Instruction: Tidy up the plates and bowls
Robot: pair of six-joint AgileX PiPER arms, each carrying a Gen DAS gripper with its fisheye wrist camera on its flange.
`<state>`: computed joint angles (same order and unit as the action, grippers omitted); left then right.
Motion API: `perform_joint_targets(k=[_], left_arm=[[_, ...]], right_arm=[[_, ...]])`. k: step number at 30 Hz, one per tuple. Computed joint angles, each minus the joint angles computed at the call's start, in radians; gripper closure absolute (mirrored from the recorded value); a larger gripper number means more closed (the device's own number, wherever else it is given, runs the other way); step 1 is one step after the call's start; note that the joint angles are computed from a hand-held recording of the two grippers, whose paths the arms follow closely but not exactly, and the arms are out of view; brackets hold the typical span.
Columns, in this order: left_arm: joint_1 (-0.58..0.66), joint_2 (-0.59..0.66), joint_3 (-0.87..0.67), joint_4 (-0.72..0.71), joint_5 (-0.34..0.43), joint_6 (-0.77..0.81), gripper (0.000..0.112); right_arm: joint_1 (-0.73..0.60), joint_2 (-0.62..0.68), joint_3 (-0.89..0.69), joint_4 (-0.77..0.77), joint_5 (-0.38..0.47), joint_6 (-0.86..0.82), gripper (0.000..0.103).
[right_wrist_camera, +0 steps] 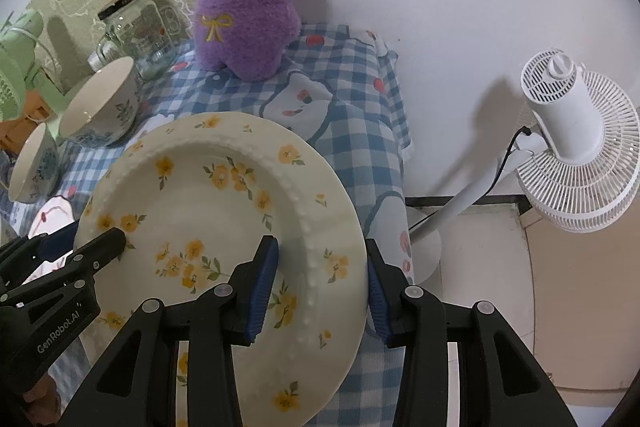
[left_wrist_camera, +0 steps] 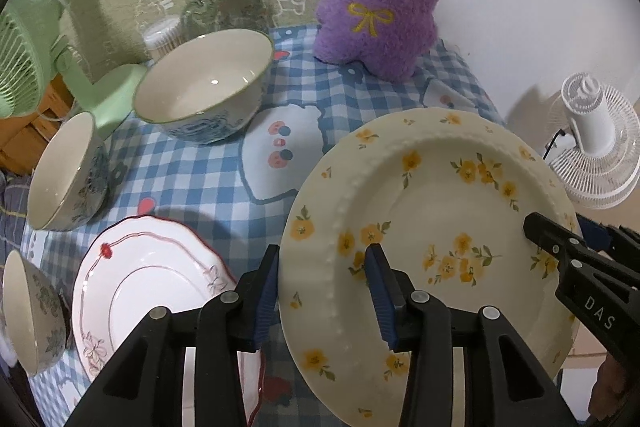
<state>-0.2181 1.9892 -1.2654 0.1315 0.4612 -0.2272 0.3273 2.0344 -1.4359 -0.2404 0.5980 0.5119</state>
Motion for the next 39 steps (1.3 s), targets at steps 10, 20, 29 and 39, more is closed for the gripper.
perform_joint_targets(k=[10,20,29,39], left_arm=[[0.012,-0.141,0.11,-0.011,-0.015,0.029,0.07],[0.037,-0.277,0.238,-0.053,-0.02,0.099,0.07],[0.063,-0.405,0.359,-0.099,-0.03,0.167,0.071],[0.099,-0.52,0.477,-0.199,-0.038,0.312,0.071]], right_arm=[[0.061,-0.117,0.08,-0.088,0.017,0.124,0.059],[0.137,-0.222,0.172,-0.152,0.051,0.25,0.059],[0.229,-0.322,0.279,-0.237,0.069,0.421,0.059],[0.349,-0.408,0.382,-0.328,0.119,0.625,0.059]])
